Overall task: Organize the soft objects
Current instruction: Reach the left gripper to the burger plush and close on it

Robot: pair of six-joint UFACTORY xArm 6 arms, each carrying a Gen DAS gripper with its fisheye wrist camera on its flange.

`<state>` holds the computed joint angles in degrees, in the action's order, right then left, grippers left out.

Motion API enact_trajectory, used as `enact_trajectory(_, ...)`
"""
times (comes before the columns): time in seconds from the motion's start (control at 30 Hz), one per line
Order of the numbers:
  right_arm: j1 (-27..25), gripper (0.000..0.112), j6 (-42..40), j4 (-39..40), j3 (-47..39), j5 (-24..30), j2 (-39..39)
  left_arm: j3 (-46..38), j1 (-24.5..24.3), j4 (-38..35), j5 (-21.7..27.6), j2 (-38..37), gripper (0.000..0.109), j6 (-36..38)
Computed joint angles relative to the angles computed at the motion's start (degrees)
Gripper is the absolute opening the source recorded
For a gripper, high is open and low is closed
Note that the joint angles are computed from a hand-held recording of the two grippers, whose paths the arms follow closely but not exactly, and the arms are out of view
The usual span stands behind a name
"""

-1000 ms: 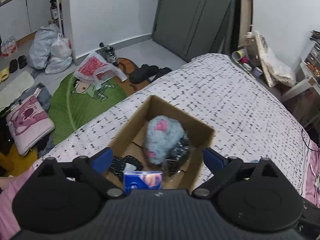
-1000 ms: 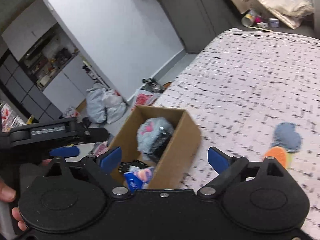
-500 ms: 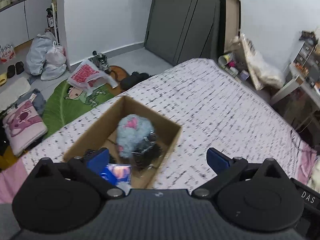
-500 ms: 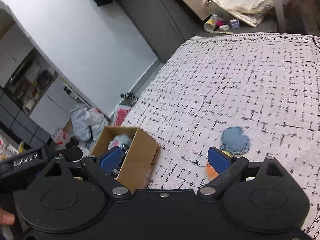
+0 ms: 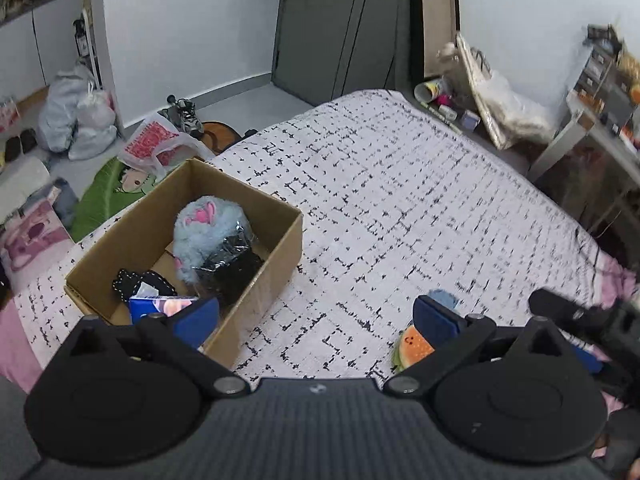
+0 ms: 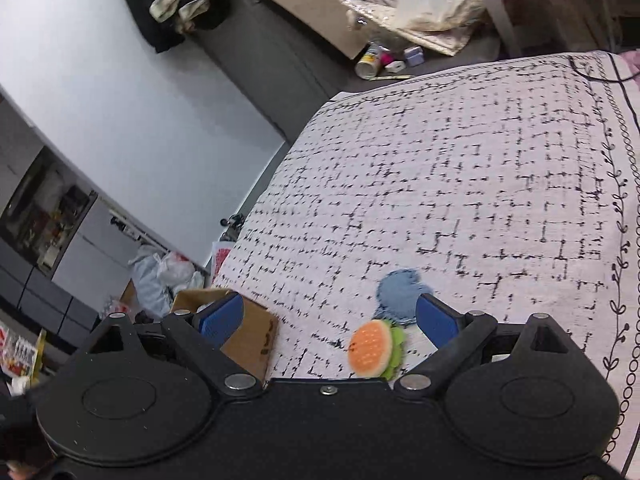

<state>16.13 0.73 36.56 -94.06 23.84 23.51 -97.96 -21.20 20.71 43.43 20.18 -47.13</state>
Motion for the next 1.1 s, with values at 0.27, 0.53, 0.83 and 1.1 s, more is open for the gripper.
enact_trajectory(0.27, -1.57, 0.092, 0.84, 1.58, -0.28, 1.33, 1.54, -3.78, -1.96, -1.94, 0.49, 5.22, 0.102, 0.13)
enact_trajectory(0.53, -2.49, 0.073, 2.13, 3.42, -2.41, 3.13, 4.13, -6.00, -3.11, -5.05, -2.52, 9.74, 0.096, 1.83)
enact_trajectory(0.83, -3.61, 0.070, 3.98, 4.27, -5.84, 5.85, 7.74, -13.34, -3.79, -12.49, -1.52, 17.18, 0.080, 5.74)
enact_trajectory(1.1, -3.90, 0.070, 6.50, 2.46, -11.95, 8.87, 13.22, -19.88, -3.99, -14.35, 0.32, 23.13, 0.071, 6.56)
